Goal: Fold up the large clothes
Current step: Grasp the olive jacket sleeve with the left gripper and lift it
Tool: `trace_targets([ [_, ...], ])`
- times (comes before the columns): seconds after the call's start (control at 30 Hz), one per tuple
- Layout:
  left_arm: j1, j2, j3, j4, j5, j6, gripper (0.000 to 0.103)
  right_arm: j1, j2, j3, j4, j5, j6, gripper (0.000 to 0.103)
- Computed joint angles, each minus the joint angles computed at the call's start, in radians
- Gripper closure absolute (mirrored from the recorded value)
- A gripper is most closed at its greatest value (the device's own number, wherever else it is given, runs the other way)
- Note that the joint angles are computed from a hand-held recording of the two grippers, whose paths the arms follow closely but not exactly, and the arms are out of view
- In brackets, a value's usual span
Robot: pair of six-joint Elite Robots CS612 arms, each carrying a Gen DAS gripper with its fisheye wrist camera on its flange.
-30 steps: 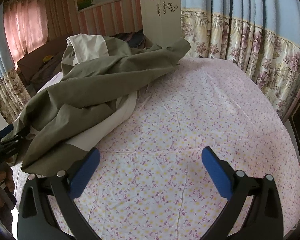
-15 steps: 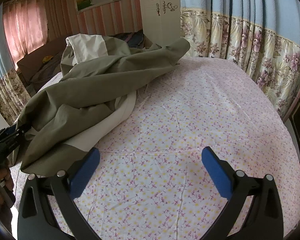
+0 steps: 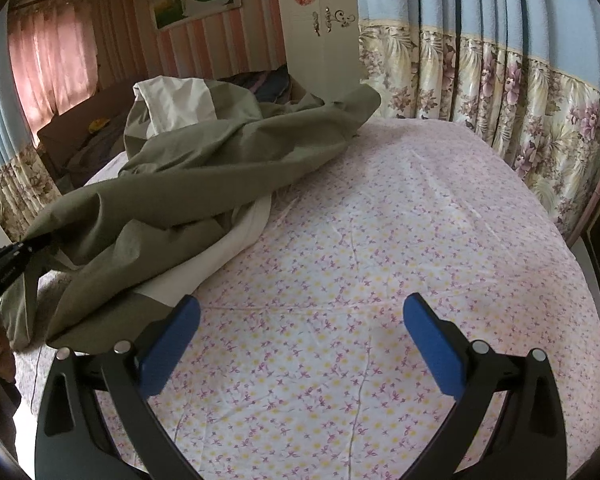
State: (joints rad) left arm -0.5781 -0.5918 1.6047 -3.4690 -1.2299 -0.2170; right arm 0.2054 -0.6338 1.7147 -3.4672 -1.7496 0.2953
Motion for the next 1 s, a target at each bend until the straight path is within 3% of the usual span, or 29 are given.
trace_targets([
  [0.3, -0.059, -0.004, -0.034, -0.051, -0.080, 0.091, 0.103, -0.029, -0.016, 0.042, -0.063, -0.019, 0.023, 0.002],
  [0.7, -0.129, 0.027, -0.131, -0.015, -0.252, 0.151, 0.103, -0.083, -0.056, 0.132, -0.139, -0.081, 0.066, 0.002],
  [0.9, -0.132, 0.026, -0.119, -0.011, -0.268, 0.153, 0.103, -0.082, -0.048, 0.137, -0.166, -0.047, 0.041, 0.002],
  [1.0, -0.117, 0.017, -0.108, -0.006, -0.267, 0.151, 0.093, -0.071, -0.039, 0.124, -0.165, -0.028, 0.014, 0.002],
])
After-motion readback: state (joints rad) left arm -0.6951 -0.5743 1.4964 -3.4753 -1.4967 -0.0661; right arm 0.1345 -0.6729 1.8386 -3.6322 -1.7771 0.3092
